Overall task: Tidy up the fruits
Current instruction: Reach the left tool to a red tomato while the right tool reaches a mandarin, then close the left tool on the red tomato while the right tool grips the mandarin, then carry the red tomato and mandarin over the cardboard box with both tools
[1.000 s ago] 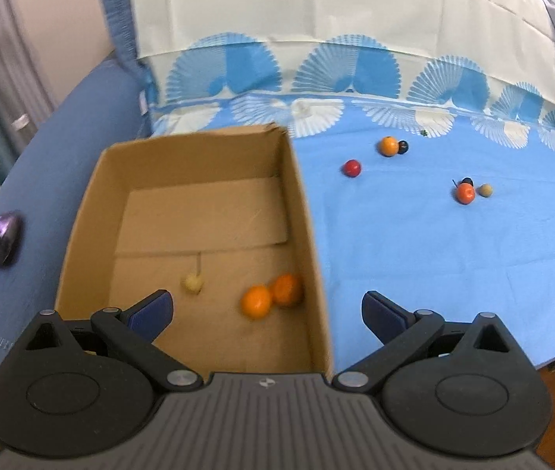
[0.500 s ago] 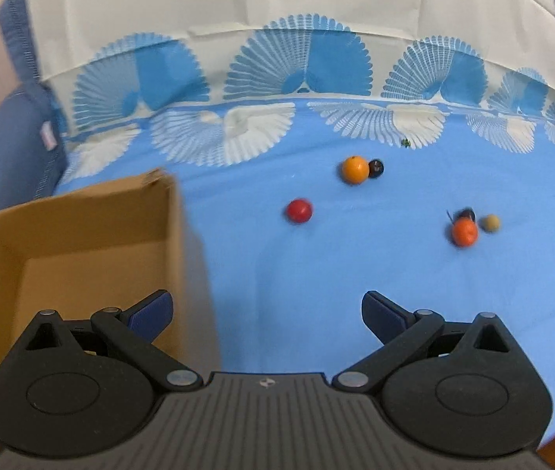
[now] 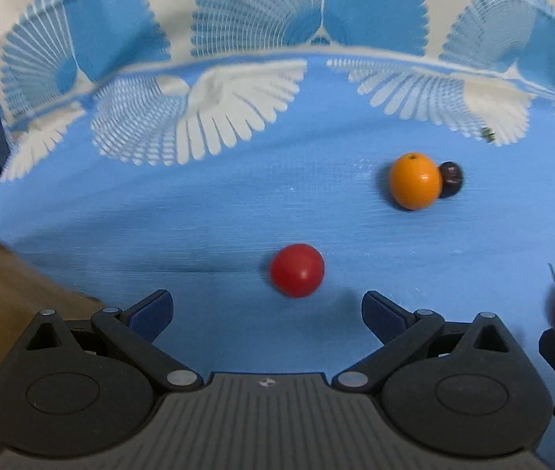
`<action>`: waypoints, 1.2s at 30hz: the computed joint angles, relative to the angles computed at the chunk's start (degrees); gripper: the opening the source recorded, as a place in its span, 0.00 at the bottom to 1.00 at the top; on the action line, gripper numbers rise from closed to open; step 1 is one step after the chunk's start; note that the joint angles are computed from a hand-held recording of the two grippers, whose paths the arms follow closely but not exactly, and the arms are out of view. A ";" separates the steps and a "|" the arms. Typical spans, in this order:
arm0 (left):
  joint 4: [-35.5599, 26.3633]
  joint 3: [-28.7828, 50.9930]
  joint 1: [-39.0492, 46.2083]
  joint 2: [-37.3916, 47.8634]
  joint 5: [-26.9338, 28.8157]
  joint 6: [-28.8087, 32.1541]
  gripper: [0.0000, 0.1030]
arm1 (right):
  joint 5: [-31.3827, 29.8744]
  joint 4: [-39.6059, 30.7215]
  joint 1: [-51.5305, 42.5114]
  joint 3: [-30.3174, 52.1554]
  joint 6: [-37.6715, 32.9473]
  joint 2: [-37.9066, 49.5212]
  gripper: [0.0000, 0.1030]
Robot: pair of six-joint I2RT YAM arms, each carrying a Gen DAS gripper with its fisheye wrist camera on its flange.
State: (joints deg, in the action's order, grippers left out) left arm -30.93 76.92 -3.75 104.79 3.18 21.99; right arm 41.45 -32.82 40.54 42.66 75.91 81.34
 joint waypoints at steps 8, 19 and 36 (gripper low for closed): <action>-0.65 4.37 0.24 5.23 2.17 -4.66 1.00 | 7.91 3.52 0.12 2.14 -2.57 10.13 1.00; -3.60 6.35 0.36 5.79 2.99 -6.56 0.97 | 7.66 2.38 -0.46 3.77 -3.22 11.03 0.95; -22.76 6.29 11.87 -9.40 20.48 4.40 0.33 | 8.87 -17.46 14.30 11.40 13.59 2.60 0.38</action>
